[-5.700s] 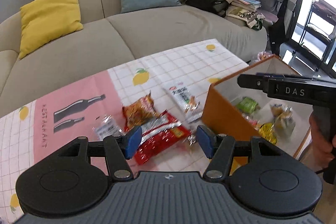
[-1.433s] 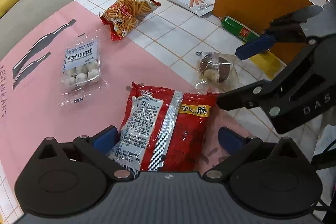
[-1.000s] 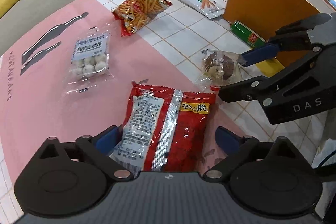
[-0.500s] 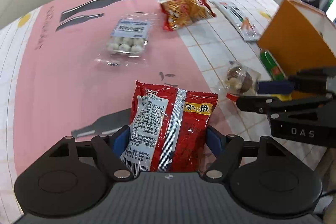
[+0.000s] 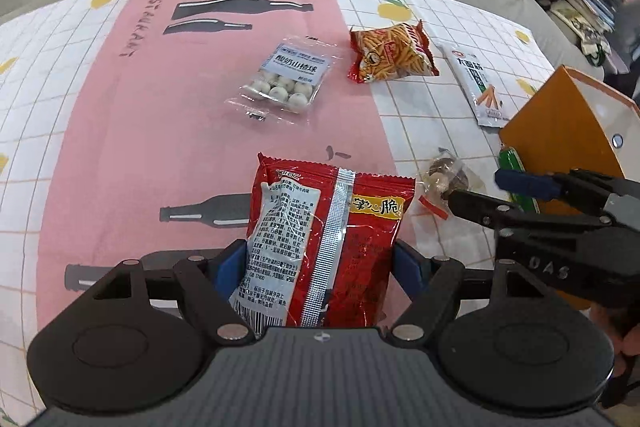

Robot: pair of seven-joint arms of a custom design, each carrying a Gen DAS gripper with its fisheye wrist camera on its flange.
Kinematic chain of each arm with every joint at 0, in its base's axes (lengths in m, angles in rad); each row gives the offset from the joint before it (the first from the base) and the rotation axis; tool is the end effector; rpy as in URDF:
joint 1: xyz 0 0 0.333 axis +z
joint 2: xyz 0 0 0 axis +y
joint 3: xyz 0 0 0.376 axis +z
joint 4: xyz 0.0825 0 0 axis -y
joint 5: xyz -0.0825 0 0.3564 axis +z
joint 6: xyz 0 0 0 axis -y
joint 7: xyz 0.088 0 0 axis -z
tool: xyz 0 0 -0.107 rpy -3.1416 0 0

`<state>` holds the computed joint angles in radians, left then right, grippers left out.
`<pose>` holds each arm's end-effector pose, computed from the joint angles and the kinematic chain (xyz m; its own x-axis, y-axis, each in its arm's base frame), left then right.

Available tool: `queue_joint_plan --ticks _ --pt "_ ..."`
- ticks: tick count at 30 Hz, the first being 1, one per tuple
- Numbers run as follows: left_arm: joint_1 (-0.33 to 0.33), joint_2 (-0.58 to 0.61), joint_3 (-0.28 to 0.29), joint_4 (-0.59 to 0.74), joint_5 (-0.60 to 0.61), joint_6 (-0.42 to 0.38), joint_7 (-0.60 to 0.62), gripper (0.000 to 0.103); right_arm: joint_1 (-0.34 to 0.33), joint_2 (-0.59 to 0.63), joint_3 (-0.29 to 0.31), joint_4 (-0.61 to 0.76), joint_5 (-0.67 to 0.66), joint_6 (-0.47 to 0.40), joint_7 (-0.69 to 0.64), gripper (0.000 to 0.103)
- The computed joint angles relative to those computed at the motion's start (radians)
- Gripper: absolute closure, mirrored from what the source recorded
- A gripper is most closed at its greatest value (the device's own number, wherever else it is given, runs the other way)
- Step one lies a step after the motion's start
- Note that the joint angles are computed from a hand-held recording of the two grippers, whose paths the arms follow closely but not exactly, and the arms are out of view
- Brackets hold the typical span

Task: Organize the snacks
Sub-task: 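Carry the chip bag and cake into the orange box and open both tools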

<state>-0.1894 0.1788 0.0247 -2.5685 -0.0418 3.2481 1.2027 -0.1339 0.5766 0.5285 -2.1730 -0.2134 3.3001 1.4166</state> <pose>0.4836 -0.0764 0.3394 0.1957 -0.9633 0.1836 -0.8580 -0.2589 -0.4437 0.5776 0.2243 0.3067 0.5933 -0.8006 -0.0841 -0.6581 -0.4223 -0.6233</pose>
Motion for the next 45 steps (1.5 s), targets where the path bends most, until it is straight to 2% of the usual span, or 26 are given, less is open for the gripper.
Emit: queue_joint_plan --ticks 1,2,5,9,12,13,15,18,20,25,27,29,31,33,34,35,36,39,42,45 --pt "0.022 0.000 -0.023 0.000 -0.003 0.002 -0.002 0.015 0.024 0.000 -0.026 -0.002 -0.001 0.020 -0.004 0.039" --pt "0.041 0.000 -0.042 -0.001 -0.005 0.004 -0.003 0.015 0.029 0.006 -0.031 0.001 -0.007 0.026 -0.006 0.037" --pt "0.046 0.003 -0.047 0.002 -0.007 0.007 -0.005 0.015 0.011 0.037 -0.008 0.025 -0.026 0.005 -0.011 0.032" --pt "0.082 0.010 -0.081 0.008 -0.011 0.002 -0.008 0.015 0.062 0.052 -0.049 0.052 -0.013 -0.004 -0.018 0.031" --pt "0.098 0.016 -0.098 0.013 -0.011 0.001 -0.011 0.015 0.071 0.061 -0.050 0.071 0.006 -0.049 -0.029 0.038" --pt "0.119 0.020 -0.119 0.014 -0.010 0.003 -0.010 0.015 0.078 0.061 -0.056 0.075 0.015 -0.061 -0.037 0.041" --pt "0.141 0.023 -0.142 0.017 -0.010 0.005 -0.011 0.015 0.106 0.054 -0.083 0.067 0.025 -0.041 -0.057 0.046" --pt "0.147 0.025 -0.151 0.020 -0.009 0.006 -0.012 0.015 0.120 0.049 -0.096 0.060 0.040 -0.032 -0.070 0.051" --pt "0.153 0.023 -0.158 0.021 -0.011 0.006 -0.017 0.015 0.124 0.044 -0.098 0.059 0.047 -0.040 -0.075 0.058" --pt "0.104 0.001 -0.116 0.019 -0.016 0.004 -0.032 0.015 0.119 0.023 -0.088 0.051 0.078 -0.056 -0.081 0.065" --pt "0.071 -0.015 -0.087 0.018 -0.018 0.000 -0.042 0.015 0.063 0.015 -0.028 0.040 0.085 -0.052 -0.087 0.065" --pt "0.003 -0.035 -0.024 0.018 -0.014 -0.007 -0.060 0.015 -0.002 0.010 0.041 0.028 0.090 -0.050 -0.087 0.066" --pt "-0.097 -0.054 0.078 0.021 0.011 -0.019 -0.095 0.015 -0.050 -0.002 0.087 0.015 0.096 -0.047 -0.077 0.066" --pt "-0.211 -0.074 0.197 0.028 0.077 -0.036 -0.161 0.015 -0.076 -0.022 0.108 -0.003 0.100 -0.036 -0.063 0.066" --pt "-0.252 -0.082 0.242 0.032 0.114 -0.041 -0.197 0.015 -0.108 -0.030 0.136 -0.015 0.098 -0.031 -0.053 0.066" --pt "-0.270 -0.091 0.260 0.037 0.141 -0.047 -0.222 0.015 -0.152 -0.034 0.175 -0.025 0.093 -0.030 -0.044 0.066" --pt "-0.261 -0.100 0.247 0.042 0.150 -0.050 -0.232 0.015 -0.195 -0.038 0.213 -0.034 0.088 -0.032 -0.032 0.066" --pt "-0.158 -0.122 0.112 0.064 0.073 -0.066 -0.172 0.015 -0.283 -0.075 0.278 -0.056 0.086 -0.041 0.010 0.066" --pt "-0.103 -0.137 0.026 0.093 0.027 -0.082 -0.122 0.015 -0.410 -0.098 0.379 -0.068 0.089 -0.071 0.039 0.066" --pt "-0.043 -0.141 -0.086 0.136 -0.116 -0.100 0.014 0.015 -0.560 -0.119 0.498 -0.068 0.124 -0.134 0.031 0.066"
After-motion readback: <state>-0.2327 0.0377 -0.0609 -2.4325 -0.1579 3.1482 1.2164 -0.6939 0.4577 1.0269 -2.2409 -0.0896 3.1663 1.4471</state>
